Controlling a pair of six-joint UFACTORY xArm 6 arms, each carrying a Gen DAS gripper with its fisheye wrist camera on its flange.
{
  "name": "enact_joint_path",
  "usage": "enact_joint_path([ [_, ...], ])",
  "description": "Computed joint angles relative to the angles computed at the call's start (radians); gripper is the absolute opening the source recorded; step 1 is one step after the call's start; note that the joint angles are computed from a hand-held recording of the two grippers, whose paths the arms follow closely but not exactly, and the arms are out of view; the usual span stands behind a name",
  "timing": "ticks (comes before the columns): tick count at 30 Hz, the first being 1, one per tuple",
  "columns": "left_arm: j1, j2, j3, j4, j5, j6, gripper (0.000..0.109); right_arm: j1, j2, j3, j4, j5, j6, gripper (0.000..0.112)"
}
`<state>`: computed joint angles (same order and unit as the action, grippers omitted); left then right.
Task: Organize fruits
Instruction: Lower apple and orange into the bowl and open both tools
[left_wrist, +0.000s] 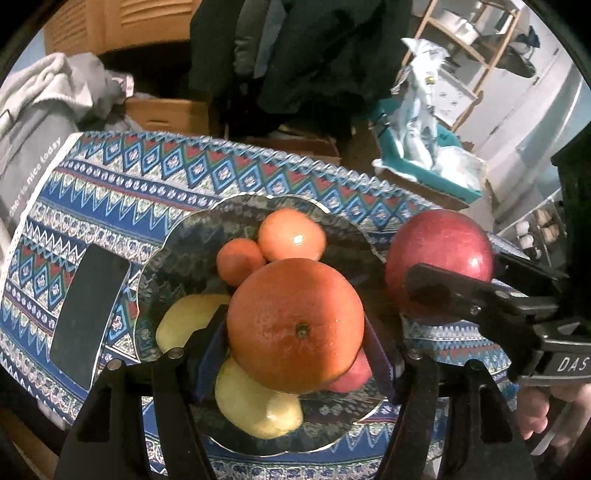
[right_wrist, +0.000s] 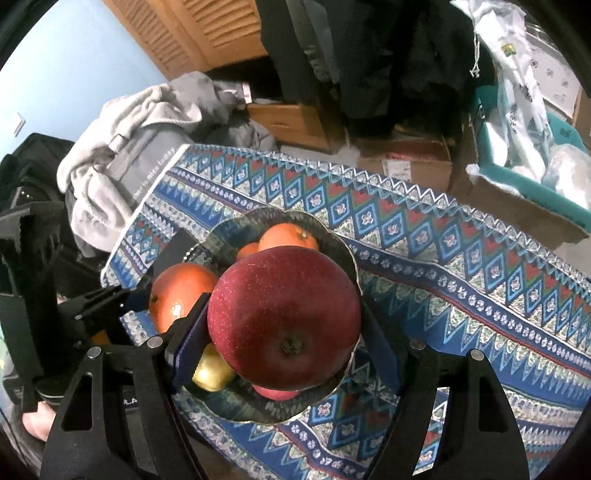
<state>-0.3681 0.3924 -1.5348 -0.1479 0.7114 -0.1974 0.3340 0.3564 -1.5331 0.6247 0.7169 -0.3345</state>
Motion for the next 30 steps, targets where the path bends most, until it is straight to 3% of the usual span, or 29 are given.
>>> enact_joint_path([
  [14,0.014,0.043,-0.027,0.012,0.082,-0.031,0.070,-0.008,0.078,-0.064,0.018,0.044,0.015,0.077],
  [22,0.019,-0.012,0.024,0.013,0.035,-0.040,0.076,-0.006,0.121,-0.109,0.042,0.077,0.017,0.078],
  [30,0.010,-0.054,0.050,0.078,0.049,-0.061,0.076,0.005,0.160,-0.137,-0.005,0.097,0.049,0.078],
])
